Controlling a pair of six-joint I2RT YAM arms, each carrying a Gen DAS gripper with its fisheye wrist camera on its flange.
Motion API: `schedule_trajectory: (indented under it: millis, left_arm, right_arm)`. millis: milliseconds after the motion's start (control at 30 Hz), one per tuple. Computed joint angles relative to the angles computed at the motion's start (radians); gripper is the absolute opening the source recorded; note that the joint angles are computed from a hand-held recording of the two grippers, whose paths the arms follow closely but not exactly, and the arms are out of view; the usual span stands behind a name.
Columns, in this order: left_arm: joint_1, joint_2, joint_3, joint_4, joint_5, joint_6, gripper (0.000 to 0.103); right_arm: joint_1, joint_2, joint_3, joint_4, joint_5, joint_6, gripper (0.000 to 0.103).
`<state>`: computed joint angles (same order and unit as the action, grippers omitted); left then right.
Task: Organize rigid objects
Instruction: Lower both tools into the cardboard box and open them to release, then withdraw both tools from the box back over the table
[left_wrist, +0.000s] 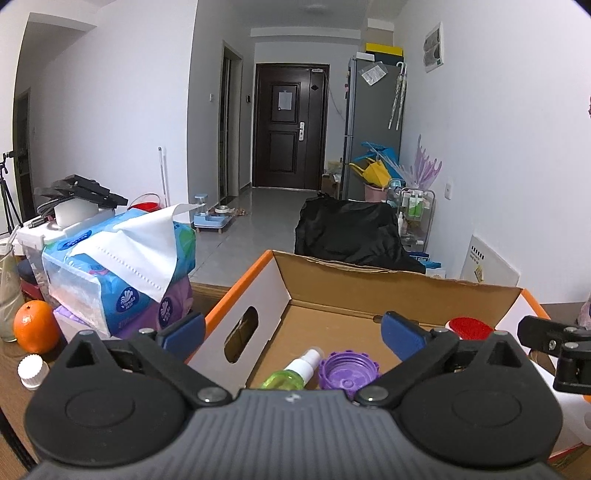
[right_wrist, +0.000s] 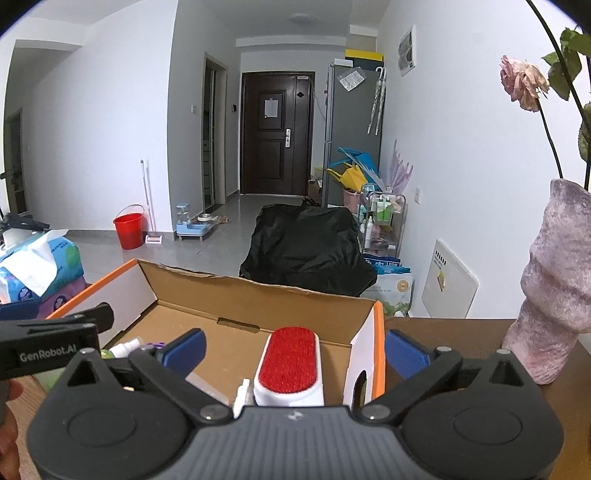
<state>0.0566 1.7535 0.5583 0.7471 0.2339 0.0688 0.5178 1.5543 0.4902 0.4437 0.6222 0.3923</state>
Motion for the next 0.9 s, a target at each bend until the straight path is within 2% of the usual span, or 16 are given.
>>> schedule_trajectory:
  millis: [467, 900]
  left_arm:
    - [0.038, -0.097, -0.08, 0.012, 0.036, 0.019, 0.103]
    - [0.137, -0.204, -0.164, -0.007, 0.141, 0.061, 0.103]
  right_arm:
    - [0.064, -0.108, -0.057, -0.05, 0.064, 0.029, 0.103]
    - [0.17, -0.275, -0.128, -0.159, 0.161, 0.081, 0.103]
